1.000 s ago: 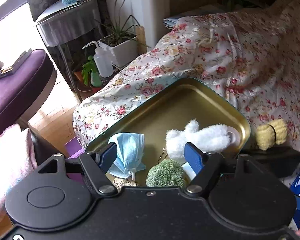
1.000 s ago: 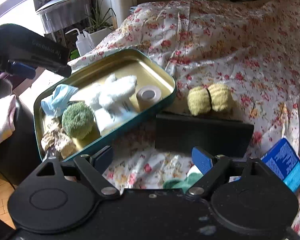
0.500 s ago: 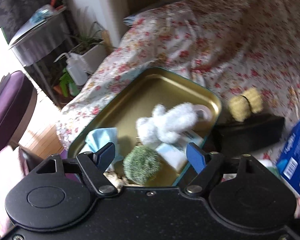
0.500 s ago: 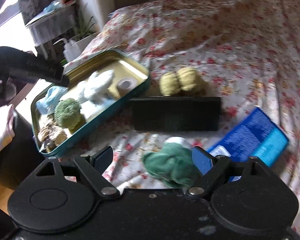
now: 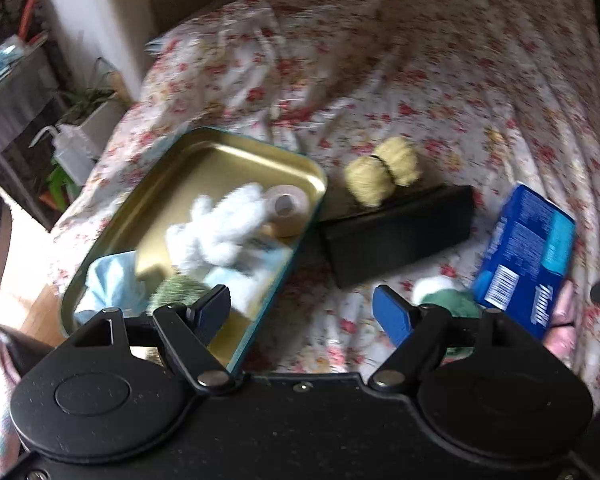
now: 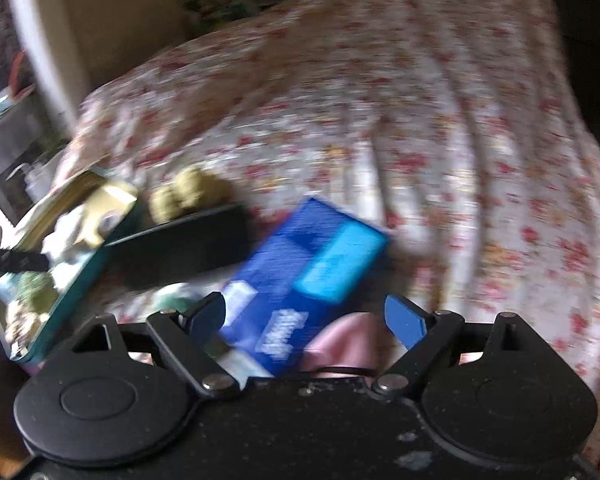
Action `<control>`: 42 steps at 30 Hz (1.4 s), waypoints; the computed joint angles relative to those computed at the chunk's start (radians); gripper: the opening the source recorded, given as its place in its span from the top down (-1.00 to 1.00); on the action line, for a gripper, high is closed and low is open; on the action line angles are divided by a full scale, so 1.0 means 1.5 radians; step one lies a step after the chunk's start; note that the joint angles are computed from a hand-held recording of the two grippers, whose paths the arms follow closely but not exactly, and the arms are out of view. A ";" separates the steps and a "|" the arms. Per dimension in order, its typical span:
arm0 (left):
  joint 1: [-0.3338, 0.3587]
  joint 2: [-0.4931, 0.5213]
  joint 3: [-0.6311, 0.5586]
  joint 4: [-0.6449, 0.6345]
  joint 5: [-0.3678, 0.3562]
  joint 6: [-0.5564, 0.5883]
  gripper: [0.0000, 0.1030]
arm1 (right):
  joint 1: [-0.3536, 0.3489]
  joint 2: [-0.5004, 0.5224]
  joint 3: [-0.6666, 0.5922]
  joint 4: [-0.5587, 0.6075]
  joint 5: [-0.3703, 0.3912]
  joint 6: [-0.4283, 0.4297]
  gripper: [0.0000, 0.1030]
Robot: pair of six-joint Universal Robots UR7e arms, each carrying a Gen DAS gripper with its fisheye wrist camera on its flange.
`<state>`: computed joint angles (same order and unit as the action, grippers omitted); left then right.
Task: Organize soft objects
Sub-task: 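Move both grippers from the tray back over the remaining items, then lower the right gripper and grasp the yellow fuzzy double ball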
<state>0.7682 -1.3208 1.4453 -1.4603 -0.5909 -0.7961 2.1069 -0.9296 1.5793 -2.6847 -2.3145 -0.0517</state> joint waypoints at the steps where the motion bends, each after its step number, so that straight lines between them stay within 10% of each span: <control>1: -0.001 0.000 0.004 -0.014 -0.010 0.014 -0.46 | -0.004 -0.007 0.005 -0.004 -0.011 0.007 -0.69; 9: -0.003 0.015 0.010 -0.073 -0.046 0.058 -0.46 | -0.016 -0.013 0.018 -0.091 -0.080 -0.012 -0.72; 22: -0.009 0.038 0.039 -0.157 -0.035 0.163 -0.46 | -0.008 0.075 -0.051 -0.242 -0.024 -0.166 -0.99; 42: 0.044 0.107 0.005 -0.126 -0.151 0.127 -0.46 | -0.030 0.057 -0.037 -0.114 0.034 -0.103 -0.99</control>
